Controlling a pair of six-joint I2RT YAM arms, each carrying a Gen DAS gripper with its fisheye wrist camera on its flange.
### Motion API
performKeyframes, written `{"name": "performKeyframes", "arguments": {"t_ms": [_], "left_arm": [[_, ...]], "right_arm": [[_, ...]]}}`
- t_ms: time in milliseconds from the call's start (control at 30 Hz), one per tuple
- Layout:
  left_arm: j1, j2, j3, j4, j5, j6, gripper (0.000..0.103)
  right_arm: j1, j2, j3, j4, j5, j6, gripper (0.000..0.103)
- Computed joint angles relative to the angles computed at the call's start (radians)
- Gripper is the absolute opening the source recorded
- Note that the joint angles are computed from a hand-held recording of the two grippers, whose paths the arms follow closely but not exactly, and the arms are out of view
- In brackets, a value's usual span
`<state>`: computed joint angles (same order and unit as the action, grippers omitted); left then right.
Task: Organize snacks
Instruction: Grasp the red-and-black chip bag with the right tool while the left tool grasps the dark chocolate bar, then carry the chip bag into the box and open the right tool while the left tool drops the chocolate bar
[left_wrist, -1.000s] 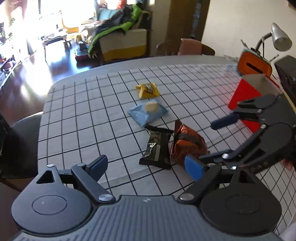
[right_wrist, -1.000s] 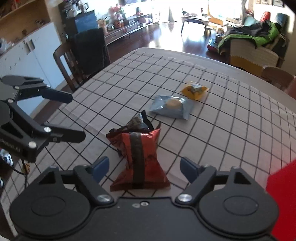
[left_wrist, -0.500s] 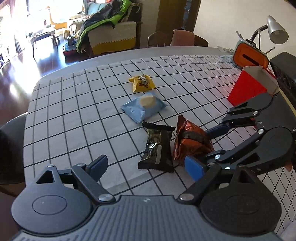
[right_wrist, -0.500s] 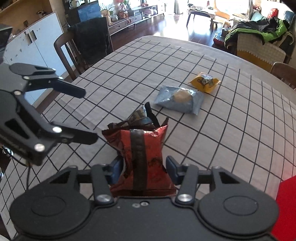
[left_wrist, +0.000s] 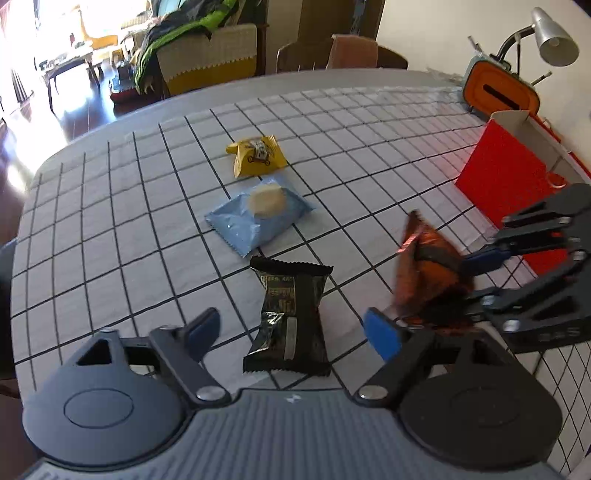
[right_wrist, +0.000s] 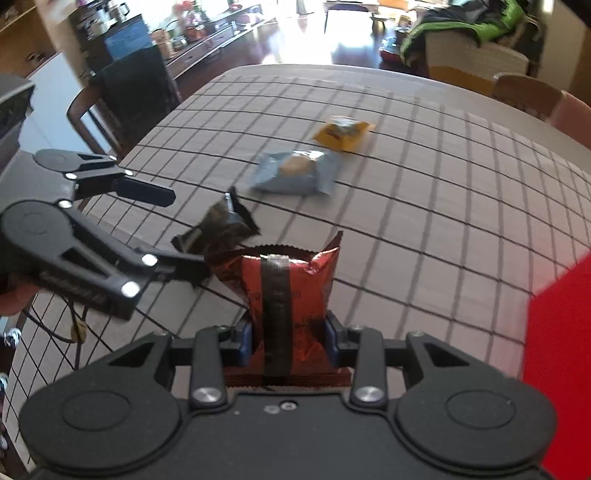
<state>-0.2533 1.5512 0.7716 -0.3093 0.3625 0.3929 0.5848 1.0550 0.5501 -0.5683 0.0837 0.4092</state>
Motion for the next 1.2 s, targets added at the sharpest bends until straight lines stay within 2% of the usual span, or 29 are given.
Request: {"name": "performKeyframes", "arguments": {"t_ms": [100, 333, 400, 700, 900, 1200], "left_arm": [[-0.019, 0.047, 0.030, -0.007, -0.026, -0.033, 0.063], [-0.044, 0.094, 0.058, -0.015, -0.051, -0.062, 0.046], [-0.057, 0.091, 0.054, -0.006, -0.067, -0.068, 0.038], [-0.086, 0.023, 0.021, -0.033, -0.077, -0.165, 0.034], [-0.106, -0.139, -0.039, -0.099, -0.056, -0.258, 0.034], [-0.248, -0.424, -0.044, -0.250, -0.126, -0.461, 0.034]], "right_arm": [[-0.001, -0.061, -0.013, -0.038, 0.009, 0.023, 0.036], [0.018, -0.143, -0.027, -0.092, 0.027, 0.086, 0.036], [0.032, -0.162, -0.027, -0.111, 0.040, 0.104, 0.036], [0.116, -0.300, -0.005, -0.237, 0.129, 0.232, 0.036], [0.179, -0.412, 0.048, -0.383, 0.197, 0.307, 0.036], [0.237, -0.609, 0.142, -0.627, 0.291, 0.378, 0.036]]}}
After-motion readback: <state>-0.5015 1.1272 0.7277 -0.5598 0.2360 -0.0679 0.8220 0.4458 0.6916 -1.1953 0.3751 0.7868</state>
